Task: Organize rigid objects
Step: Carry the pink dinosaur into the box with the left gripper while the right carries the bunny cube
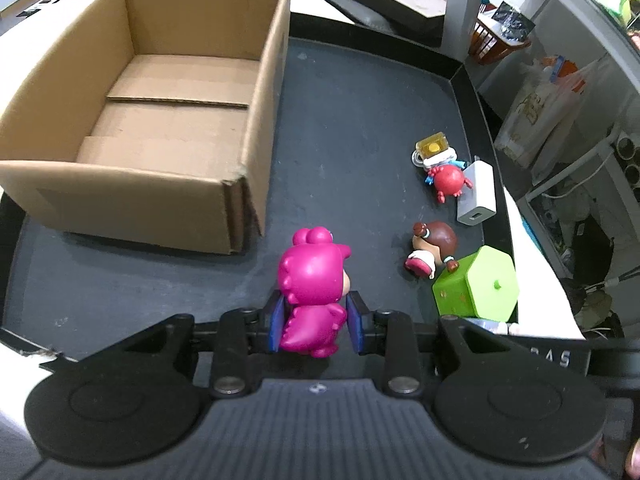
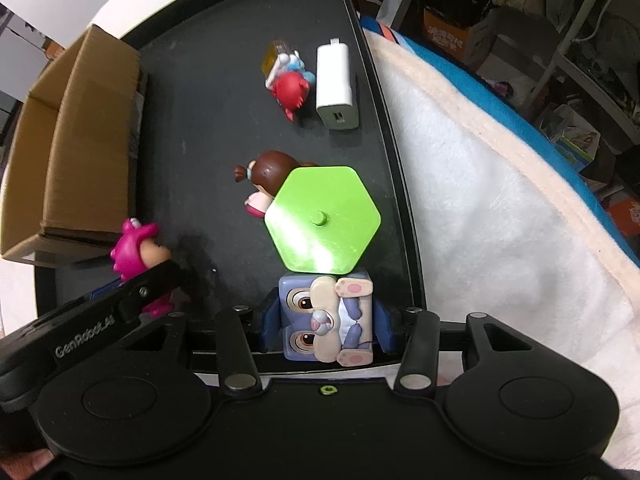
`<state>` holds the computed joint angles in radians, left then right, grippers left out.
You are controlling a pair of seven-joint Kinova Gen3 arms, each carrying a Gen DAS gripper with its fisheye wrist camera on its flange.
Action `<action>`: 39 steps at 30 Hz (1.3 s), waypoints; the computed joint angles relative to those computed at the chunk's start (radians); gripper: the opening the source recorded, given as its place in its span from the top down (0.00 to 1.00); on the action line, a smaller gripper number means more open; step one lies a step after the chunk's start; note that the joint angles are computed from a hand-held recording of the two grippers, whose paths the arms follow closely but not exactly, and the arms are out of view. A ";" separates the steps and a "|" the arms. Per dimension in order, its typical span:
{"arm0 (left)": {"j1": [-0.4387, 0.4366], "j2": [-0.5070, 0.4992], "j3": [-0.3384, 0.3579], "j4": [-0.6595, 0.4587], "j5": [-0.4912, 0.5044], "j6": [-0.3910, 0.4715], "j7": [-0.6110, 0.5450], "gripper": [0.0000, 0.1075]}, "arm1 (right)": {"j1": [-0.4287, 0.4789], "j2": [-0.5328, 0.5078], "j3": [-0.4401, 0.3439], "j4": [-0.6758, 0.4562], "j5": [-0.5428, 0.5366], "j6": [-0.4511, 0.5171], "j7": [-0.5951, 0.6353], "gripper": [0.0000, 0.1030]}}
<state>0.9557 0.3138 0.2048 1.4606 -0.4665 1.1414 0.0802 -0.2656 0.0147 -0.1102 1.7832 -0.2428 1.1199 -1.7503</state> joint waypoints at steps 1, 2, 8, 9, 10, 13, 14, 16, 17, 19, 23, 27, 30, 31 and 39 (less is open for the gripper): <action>0.003 -0.005 0.000 0.000 -0.003 0.005 0.002 0.71 | 0.002 -0.005 0.002 -0.001 -0.005 0.000 0.000 0.56; 0.005 -0.009 0.001 0.002 -0.006 0.007 0.004 0.71 | 0.000 -0.009 0.000 -0.004 -0.002 0.000 0.000 0.56; 0.017 -0.031 0.014 -0.006 -0.035 0.036 -0.003 0.71 | -0.012 -0.043 -0.010 -0.015 0.006 -0.003 -0.007 0.56; 0.019 -0.036 0.016 -0.007 -0.040 0.042 -0.004 0.71 | -0.014 -0.048 -0.011 -0.017 0.012 -0.004 -0.016 0.56; 0.021 -0.040 0.019 -0.009 -0.046 0.048 -0.006 0.71 | -0.015 -0.053 -0.012 -0.019 0.016 -0.004 -0.023 0.56; 0.020 -0.054 0.027 -0.008 -0.058 0.055 -0.012 0.71 | -0.018 -0.068 -0.012 -0.025 0.019 -0.003 -0.034 0.56; 0.018 -0.061 0.029 -0.004 -0.060 0.053 -0.013 0.71 | -0.020 -0.072 -0.013 -0.027 0.020 -0.001 -0.041 0.56; 0.016 -0.073 0.035 0.000 -0.068 0.055 -0.016 0.71 | -0.022 -0.078 -0.014 -0.031 0.021 -0.004 -0.048 0.56; 0.015 -0.078 0.038 0.001 -0.073 0.056 -0.017 0.71 | -0.023 -0.082 -0.015 -0.034 0.022 -0.005 -0.052 0.56; 0.011 -0.088 0.044 0.003 -0.079 0.059 -0.019 0.71 | -0.029 -0.086 -0.022 -0.045 0.032 -0.004 -0.072 0.56; 0.001 -0.116 0.056 0.016 -0.092 0.057 -0.016 0.71 | -0.036 -0.103 -0.028 -0.062 0.051 -0.001 -0.096 0.56; -0.014 -0.150 0.072 0.027 -0.107 0.068 -0.017 0.71 | -0.045 -0.110 -0.037 -0.078 0.063 -0.004 -0.127 0.56; -0.033 -0.173 0.085 0.037 -0.113 0.077 -0.024 0.71 | -0.055 -0.111 -0.046 -0.089 0.073 -0.008 -0.154 0.56; -0.040 -0.180 0.089 0.041 -0.113 0.078 -0.026 0.71 | -0.059 -0.110 -0.050 -0.093 0.077 -0.009 -0.162 0.56; -0.100 -0.231 0.119 0.067 -0.105 0.088 -0.055 0.71 | -0.096 -0.101 -0.077 -0.138 0.122 -0.003 -0.239 0.56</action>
<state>0.8559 0.0833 0.3237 1.5275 -0.5720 1.2289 0.0252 -0.3619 -0.0860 -0.1868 1.6455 -0.1209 1.1173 -1.9895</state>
